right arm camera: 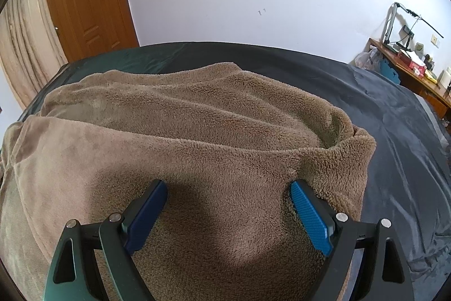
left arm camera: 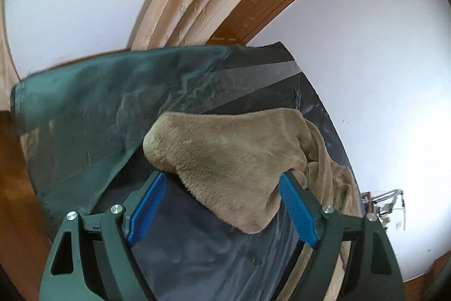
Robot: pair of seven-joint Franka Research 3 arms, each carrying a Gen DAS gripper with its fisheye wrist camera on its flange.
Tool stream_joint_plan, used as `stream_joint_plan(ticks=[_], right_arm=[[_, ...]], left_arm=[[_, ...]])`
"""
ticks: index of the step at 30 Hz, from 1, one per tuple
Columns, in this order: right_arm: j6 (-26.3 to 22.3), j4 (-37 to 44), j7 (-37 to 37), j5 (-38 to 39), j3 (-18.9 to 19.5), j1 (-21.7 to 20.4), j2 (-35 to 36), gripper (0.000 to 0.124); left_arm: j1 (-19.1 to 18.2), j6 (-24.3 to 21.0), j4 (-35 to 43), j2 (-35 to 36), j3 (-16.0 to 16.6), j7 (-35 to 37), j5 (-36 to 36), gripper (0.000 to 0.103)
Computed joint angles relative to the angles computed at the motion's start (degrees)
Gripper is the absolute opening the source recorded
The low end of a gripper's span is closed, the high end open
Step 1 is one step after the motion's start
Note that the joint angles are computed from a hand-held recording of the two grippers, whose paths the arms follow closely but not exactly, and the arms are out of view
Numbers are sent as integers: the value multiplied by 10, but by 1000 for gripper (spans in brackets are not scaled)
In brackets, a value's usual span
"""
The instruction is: Fold clothes
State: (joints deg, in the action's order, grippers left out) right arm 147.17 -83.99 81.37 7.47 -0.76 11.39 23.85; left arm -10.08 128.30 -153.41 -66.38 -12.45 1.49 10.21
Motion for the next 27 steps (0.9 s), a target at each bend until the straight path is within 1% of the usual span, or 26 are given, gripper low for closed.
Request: stream_joint_plan(ticks=[3, 4, 7, 11, 13, 14, 15, 18, 20, 22, 25, 27], right_arm=[[0, -2, -1, 0, 0, 0, -2, 91], [1, -2, -1, 0, 0, 0, -2, 91], [-1, -2, -1, 0, -1, 0, -2, 91], [-3, 1, 1, -1, -1, 0, 0, 91], [-2, 0, 0, -1, -1, 0, -1, 91], [-2, 0, 0, 0, 0, -1, -1, 91], [-2, 0, 0, 0, 0, -1, -1, 91], [-3, 0, -1, 1, 0, -1, -1, 91], [-3, 0, -2, 1, 0, -2, -2, 91], [-4, 1, -2, 2, 0, -2, -2, 91], [-5, 3, -2, 2, 0, -2, 0, 91], [-5, 5, -1, 2, 0, -2, 1, 91]], left_arm=[[-5, 25, -2, 20, 1, -2, -5, 85], [-4, 30, 2, 29, 1, 0, -4, 85], [2, 33, 1, 25, 3, 4, 3, 85], [13, 64, -4, 44, 11, 5, 6, 85], [14, 73, -4, 58, 19, 12, 3, 71], [14, 75, -3, 64, 21, 16, 1, 54], [14, 79, -5, 68, 23, 19, -1, 40], [23, 93, -14, 67, 24, 16, -4, 26], [35, 82, -6, 68, 20, 22, 7, 22], [49, 65, 8, 68, 14, 29, 22, 20], [89, 25, 42, 60, -4, 36, 69, 19], [111, 7, 63, 57, -9, 39, 101, 19]])
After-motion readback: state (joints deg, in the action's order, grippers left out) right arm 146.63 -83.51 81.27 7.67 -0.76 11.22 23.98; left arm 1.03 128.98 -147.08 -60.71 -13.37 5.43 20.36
